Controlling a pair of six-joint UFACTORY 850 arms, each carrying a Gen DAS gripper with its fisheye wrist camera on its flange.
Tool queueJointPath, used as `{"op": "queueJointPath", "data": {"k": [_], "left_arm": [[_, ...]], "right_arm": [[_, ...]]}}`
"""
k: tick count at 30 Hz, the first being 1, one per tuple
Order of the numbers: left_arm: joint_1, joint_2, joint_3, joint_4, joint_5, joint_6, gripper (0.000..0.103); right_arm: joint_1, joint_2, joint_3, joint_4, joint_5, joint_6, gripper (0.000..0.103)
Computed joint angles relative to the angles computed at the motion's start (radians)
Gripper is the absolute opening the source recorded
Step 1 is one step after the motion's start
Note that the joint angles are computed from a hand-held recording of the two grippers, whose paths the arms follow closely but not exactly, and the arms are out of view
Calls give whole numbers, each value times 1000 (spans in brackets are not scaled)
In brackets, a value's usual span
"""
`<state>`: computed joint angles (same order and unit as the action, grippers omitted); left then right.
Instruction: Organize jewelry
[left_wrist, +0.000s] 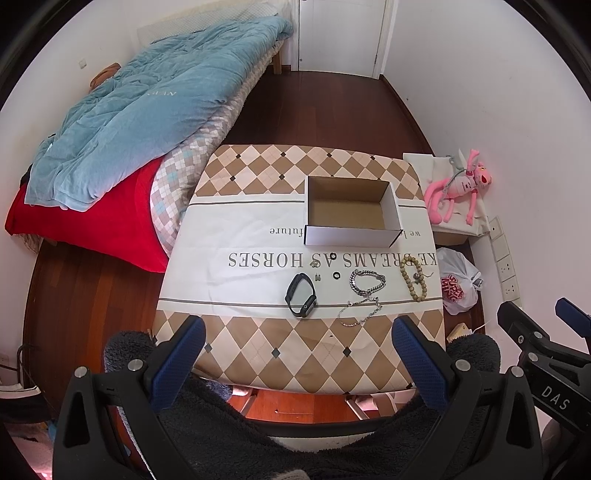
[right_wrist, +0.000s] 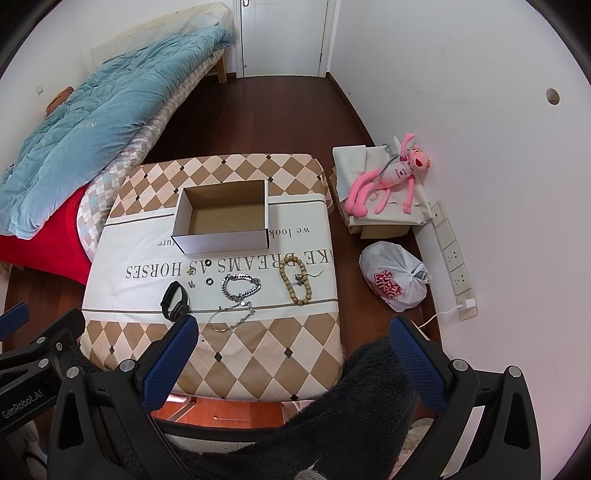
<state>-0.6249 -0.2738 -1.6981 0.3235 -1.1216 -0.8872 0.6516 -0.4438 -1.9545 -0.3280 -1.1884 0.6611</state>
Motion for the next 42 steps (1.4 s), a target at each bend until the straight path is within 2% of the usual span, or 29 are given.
{"op": "queueJointPath", "data": {"k": [12,21,29,33,39,42], "left_arm": [[-1,6,9,4,4,-4,103],[-7,-38,-70,-3,-33,7,103],[-8,-32,-60,-2,-28,1,103],[-19,-10,-26,5,-17,-11,103],[28,-48,1,59,10,-10,103],[62,-78,14,70,15,0,103]], "right_arm": [[-4,4,4,-1,5,-4,103],[-3,0,-1,2,0,-4,103],[-2,4,5,1,5,-3,103],[-25,-28,-82,16,-34,-41,103],[-34,-29,-46,29,25,-31,103],[-62,-42,-15,53,62,-22,103]]}}
